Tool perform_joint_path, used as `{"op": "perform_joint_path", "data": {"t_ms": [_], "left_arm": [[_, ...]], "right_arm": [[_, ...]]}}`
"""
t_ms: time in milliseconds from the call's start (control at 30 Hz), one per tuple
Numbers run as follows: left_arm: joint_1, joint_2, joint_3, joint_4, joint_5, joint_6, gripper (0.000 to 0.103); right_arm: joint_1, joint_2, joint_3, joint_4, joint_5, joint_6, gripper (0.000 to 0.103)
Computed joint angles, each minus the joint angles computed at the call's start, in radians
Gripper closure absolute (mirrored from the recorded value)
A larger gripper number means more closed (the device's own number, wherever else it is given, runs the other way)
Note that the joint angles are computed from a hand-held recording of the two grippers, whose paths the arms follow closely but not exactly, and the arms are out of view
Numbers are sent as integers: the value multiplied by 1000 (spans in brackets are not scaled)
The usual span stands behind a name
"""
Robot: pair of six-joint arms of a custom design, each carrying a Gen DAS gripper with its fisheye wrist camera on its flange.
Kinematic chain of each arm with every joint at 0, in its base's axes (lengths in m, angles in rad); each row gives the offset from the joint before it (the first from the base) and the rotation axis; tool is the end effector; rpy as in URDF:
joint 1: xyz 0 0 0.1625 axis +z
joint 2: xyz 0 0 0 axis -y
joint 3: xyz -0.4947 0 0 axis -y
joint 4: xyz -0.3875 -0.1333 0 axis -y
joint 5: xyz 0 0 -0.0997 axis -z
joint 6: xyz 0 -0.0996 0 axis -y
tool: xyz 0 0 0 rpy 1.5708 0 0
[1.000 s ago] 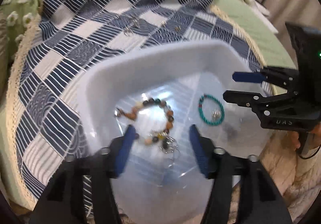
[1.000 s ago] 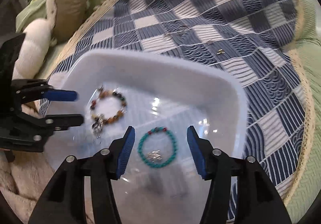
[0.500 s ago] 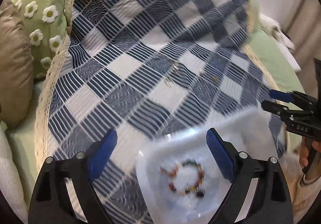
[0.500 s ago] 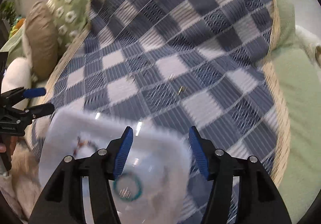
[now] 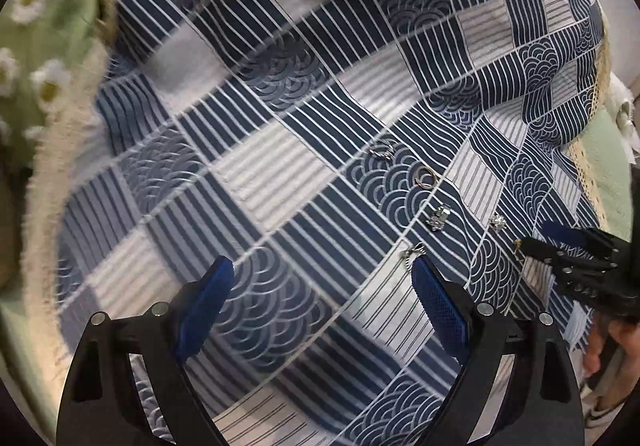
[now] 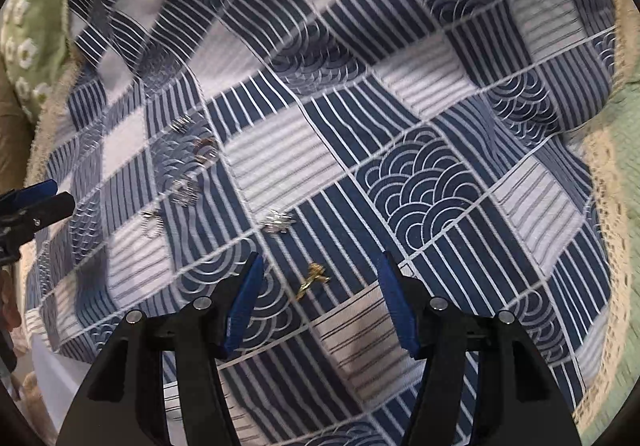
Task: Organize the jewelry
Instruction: 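Grasp a silver earring with the left gripper while the right grasps a gold brooch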
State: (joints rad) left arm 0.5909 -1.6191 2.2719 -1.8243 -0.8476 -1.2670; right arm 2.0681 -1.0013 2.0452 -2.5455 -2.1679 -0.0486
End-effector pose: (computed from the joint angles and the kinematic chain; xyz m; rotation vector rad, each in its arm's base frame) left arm -0.1770 -0.3586 0.3137 -0.1624 2.4144 -0.6116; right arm 0.3329 -0.4512 0.1551 0.7117 -2.4418 0.0883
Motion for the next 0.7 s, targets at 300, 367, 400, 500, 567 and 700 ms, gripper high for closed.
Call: {"op": "perform_joint_path", "data": {"t_ms": [300, 367, 400, 500, 567, 700], "left_arm": [[35, 49, -4, 13, -11, 40, 17], [34, 43, 1, 3, 2, 31, 17], [35, 40, 1, 4, 9, 21, 17], [43, 29, 8, -20, 7, 14, 17], [52, 30, 10, -38, -1, 18, 17], [74, 61, -3, -42, -1, 34, 17]], "right_arm": [[9, 32, -33, 91, -13, -12, 61], [18, 34, -32, 108, -15, -17, 64], [21, 37, -33, 113, -21, -19, 72], [25, 49, -33, 119, -32, -15, 84], [18, 45, -31, 115, -20, -11, 87], [13, 38, -29, 107, -9, -4, 89]]}}
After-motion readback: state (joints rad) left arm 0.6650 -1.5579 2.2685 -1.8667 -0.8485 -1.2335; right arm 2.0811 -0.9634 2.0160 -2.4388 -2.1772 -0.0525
